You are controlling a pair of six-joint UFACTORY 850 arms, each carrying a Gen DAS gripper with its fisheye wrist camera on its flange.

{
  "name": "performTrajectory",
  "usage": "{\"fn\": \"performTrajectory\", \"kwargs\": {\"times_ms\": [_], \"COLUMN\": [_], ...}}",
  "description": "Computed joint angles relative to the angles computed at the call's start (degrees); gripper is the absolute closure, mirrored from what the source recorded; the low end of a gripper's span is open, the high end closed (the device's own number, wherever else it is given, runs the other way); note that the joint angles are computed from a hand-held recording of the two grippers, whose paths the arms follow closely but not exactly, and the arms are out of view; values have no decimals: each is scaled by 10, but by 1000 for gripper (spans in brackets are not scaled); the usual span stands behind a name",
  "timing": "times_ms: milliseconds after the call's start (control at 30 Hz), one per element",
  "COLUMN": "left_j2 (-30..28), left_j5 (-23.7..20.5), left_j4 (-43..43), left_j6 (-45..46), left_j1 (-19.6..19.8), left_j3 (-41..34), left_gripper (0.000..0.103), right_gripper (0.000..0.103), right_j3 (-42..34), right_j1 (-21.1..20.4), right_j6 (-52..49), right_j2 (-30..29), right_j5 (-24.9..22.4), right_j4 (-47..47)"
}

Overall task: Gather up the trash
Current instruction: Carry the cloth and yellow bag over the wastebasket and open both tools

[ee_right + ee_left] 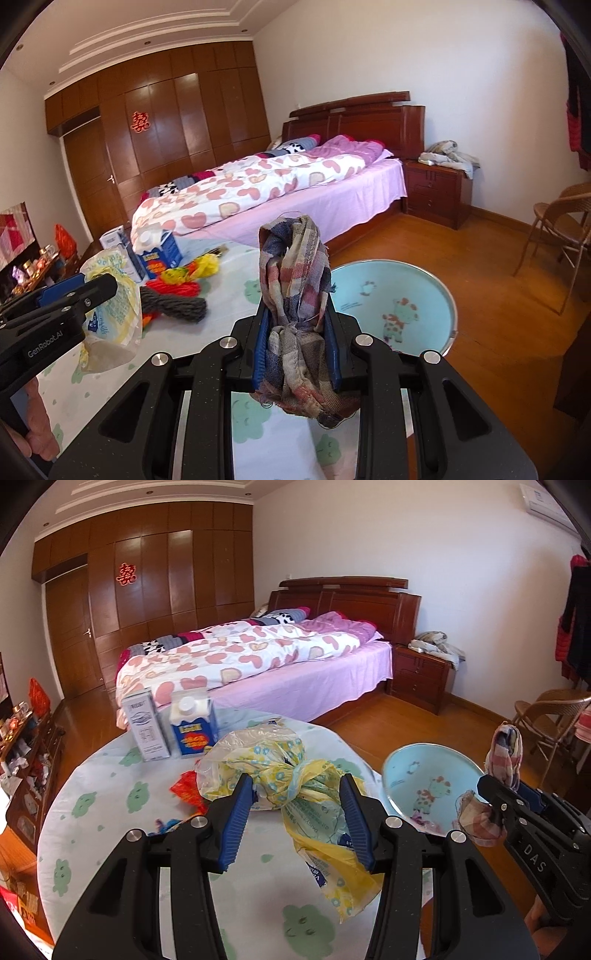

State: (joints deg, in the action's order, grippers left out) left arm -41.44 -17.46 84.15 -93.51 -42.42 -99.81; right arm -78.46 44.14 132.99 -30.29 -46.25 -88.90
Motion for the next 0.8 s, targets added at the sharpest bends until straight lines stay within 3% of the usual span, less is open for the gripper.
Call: {"fn": "performTrajectory", "kwargs": {"times_ms": [467, 800], "left_j2": [-66, -110], "left_j5": [29, 29], "left_j4": [-199, -295], "left_j6": [203, 313], "left_j1": [-9, -18], "left_j3": [-98, -164], "left_gripper": [54, 54], "right_gripper": [76, 76], "right_j3": [41, 62], "right_j1": [-19, -38], "right_j6": [30, 40], "right_j2": [22, 28], "right_j5": [-26, -30], "right_j4": [8, 20]}}
